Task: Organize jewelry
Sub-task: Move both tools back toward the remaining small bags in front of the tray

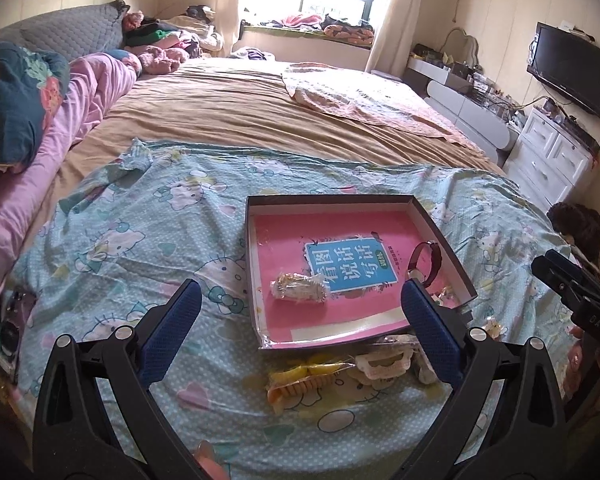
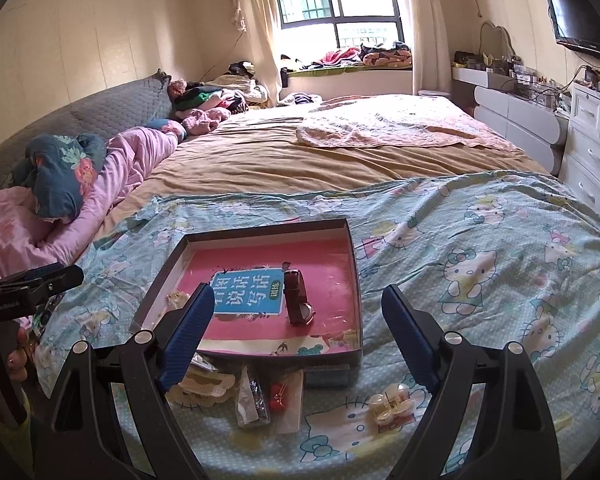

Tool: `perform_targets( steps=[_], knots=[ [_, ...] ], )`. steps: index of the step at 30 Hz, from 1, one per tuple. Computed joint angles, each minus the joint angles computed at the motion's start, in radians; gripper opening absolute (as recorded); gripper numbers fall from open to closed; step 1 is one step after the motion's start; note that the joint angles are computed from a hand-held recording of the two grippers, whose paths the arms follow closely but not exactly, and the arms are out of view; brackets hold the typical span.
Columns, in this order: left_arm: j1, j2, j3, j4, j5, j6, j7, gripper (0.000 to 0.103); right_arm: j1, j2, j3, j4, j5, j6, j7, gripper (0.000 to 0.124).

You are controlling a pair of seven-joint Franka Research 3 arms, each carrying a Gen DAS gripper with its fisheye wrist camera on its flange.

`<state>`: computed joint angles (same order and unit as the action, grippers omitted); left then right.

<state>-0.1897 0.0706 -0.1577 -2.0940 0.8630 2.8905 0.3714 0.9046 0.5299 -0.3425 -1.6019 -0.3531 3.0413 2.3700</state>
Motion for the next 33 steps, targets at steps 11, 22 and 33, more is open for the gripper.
perform_targets(
  steps=[11, 22, 33],
  knots=[
    [-0.019, -0.001, -0.017, -0.018, 0.009, -0.009, 0.008, 0.093, 0.037, -0.058, -0.028, -0.094, -0.041, 0.015, 0.015, 0.085],
    [-0.067, 0.058, -0.029, 0.007, -0.038, -0.043, 0.098, 0.093, -0.021, -0.082, 0.054, -0.161, -0.047, 0.007, -0.023, 0.085],
    [-0.138, 0.156, -0.019, 0.075, -0.059, -0.102, 0.184, 0.091, -0.091, -0.08, 0.143, -0.206, 0.043, 0.0, -0.136, 0.083]
  ],
)
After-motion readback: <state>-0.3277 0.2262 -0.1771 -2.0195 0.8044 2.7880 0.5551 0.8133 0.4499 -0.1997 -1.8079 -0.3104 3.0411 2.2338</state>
